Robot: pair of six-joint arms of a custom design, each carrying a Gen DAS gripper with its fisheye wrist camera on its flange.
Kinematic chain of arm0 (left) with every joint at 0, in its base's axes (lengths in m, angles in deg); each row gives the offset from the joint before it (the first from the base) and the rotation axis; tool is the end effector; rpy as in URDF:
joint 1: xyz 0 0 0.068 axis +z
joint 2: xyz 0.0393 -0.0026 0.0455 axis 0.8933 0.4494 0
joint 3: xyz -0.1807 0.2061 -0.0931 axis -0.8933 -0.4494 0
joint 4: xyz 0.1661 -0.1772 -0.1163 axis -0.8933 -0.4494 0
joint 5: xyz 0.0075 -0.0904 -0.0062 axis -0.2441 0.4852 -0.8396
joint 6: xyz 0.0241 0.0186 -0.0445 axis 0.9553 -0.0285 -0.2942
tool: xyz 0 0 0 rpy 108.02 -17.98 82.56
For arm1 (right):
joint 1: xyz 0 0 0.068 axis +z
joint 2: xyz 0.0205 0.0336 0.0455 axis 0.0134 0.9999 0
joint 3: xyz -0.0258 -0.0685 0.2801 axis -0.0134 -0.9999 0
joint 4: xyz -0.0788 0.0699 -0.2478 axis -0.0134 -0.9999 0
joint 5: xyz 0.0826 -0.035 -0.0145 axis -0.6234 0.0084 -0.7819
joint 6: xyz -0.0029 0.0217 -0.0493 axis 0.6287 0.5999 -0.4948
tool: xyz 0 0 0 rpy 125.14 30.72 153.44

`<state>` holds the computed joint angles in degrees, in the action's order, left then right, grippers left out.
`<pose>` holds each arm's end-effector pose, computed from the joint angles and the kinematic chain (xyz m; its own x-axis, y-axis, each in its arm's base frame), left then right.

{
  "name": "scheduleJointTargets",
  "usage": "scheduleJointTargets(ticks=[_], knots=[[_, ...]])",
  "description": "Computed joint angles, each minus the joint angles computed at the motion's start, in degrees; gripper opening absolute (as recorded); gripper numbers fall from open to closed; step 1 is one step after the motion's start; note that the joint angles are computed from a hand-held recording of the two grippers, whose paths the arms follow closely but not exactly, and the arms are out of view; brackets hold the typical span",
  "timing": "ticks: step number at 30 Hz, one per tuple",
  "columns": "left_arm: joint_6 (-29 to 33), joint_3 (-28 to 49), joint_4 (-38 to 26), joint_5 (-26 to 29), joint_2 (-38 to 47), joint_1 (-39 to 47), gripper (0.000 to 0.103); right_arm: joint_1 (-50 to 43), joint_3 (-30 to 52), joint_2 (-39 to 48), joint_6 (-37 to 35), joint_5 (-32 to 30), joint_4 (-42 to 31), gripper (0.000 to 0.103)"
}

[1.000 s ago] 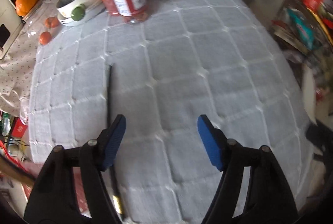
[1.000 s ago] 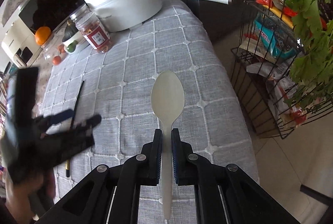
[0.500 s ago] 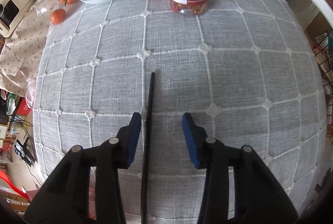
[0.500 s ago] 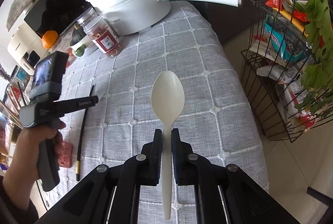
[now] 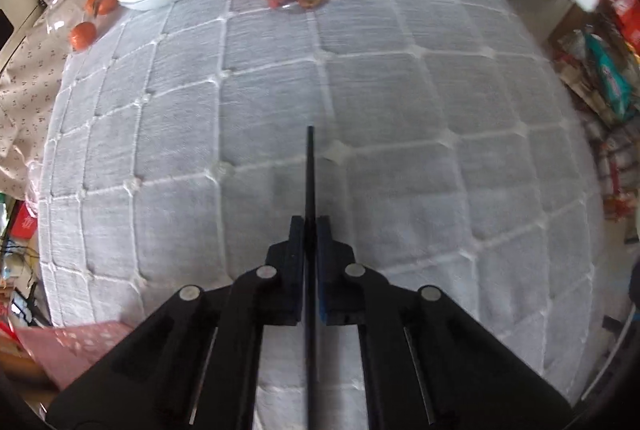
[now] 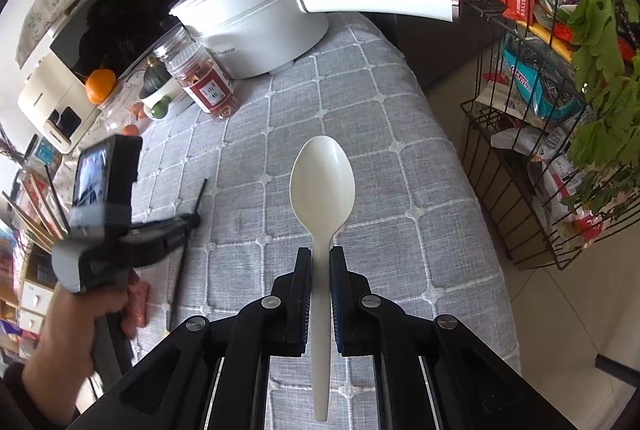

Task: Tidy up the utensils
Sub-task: 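Grasp the black chopstick with the left gripper while the right gripper holds the white spoon, then drop the black chopstick into the pink basket with the left gripper while the right gripper carries the white spoon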

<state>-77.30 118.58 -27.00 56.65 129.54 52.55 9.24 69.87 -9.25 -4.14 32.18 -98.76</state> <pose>0.3533 -0.0668 0.1154 -0.9173 0.2274 -0.3269 0.2317 0.9724 0.0263 0.2333 0.0381 0.1678 -0.8473 0.2829 -0.4495 0.1637 0.9442 0.2857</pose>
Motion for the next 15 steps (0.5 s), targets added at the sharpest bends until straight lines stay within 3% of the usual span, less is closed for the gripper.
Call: scheduleJointTargets(ticks=[8, 15], knots=[[6.2, -17.1, 2.1, 7.2, -29.0, -2.7, 0.006, 0.4, -3.3, -13.0, 4.8, -0.2, -1.3, 0.009], [14.9, -22.7, -6.8, 22.2, -53.7, 9.3, 0.006, 7.5, -3.6, -22.5, 10.8, 4.8, -2.0, 0.009]])
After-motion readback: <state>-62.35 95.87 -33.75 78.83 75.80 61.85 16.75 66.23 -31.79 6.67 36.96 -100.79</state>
